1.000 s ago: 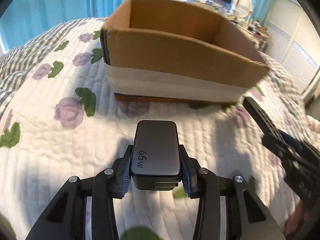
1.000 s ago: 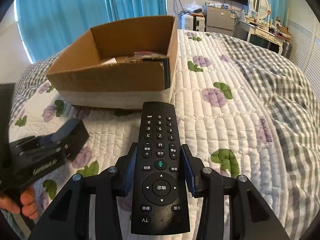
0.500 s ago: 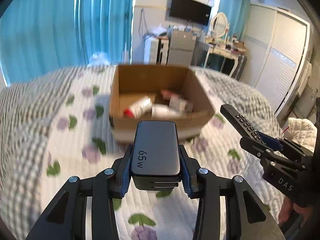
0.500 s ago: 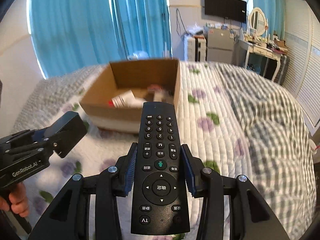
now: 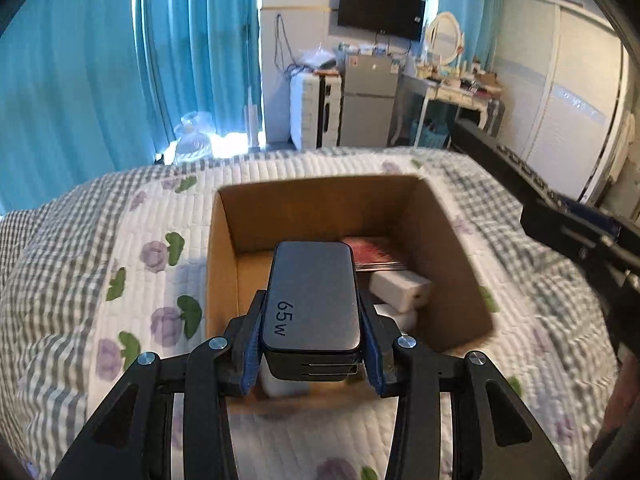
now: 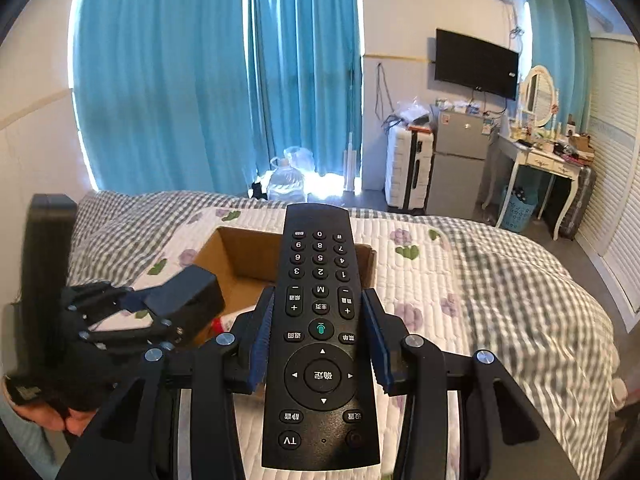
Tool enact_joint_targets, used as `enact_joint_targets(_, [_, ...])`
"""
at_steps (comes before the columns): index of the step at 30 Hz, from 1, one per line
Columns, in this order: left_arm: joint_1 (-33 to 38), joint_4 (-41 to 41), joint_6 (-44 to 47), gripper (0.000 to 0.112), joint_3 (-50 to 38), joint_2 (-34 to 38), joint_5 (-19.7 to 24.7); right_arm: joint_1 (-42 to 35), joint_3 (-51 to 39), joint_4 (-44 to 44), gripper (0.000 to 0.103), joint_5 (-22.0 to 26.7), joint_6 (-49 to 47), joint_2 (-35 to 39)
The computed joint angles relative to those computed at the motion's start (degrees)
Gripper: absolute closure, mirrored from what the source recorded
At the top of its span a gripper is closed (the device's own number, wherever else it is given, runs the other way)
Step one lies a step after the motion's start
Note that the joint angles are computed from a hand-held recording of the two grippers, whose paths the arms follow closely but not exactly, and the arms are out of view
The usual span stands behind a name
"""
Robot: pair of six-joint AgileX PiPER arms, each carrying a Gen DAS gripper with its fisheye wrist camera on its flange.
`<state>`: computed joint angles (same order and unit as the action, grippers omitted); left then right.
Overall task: Organize rigid objects
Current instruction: 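Lower power bank and remote into the box and open both grippers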
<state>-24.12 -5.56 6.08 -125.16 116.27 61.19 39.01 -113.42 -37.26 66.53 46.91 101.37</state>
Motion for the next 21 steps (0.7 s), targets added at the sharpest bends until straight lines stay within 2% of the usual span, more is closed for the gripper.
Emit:
enact_joint_targets(4, [0.0,0.0,0.2,0.070,-0.8,3.3,-1.2,-4.7,-4.0,4.7,0.062,-2.4,-5.4,6.1])
enact_joint_targets(7, [-0.6,1.5,0.2,0.070,0.0,4.3,-2.4,-6.6,-3.4,7.2,0.062,-4.9,-6.9,8.2])
enact_joint_targets(11, [-0.6,1.2,0.0,0.069,0.7,5.0,-3.1,-7.3,0.7,8.6,0.062,-8.0,-6.7,7.8])
enact_joint_targets(12, [-0.9,2.0,-0.1,0.069,2.5,4.2,-4.8,-7.0,1.8,8.3,0.062,-8.4,-6.2,7.4])
enact_joint_targets(17, [-1.1,0.7,2.4,0.064,6.8,1.0,-7.8,-7.5,3.2,8.8,0.062,-8.6,-6.1,6.1])
enact_joint_targets(19, [-0.7,0.1,2.8,0.051,7.2,-0.1,-7.9,-7.3,3.3,8.6,0.062,-8.3,-5.5,5.6])
enact_joint_targets(21, [-0.1,-0.9,3.0,0.044,8.8,-2.2,-9.0,-7.4,3.1,8.9,0.062,-8.1,-5.3,5.1])
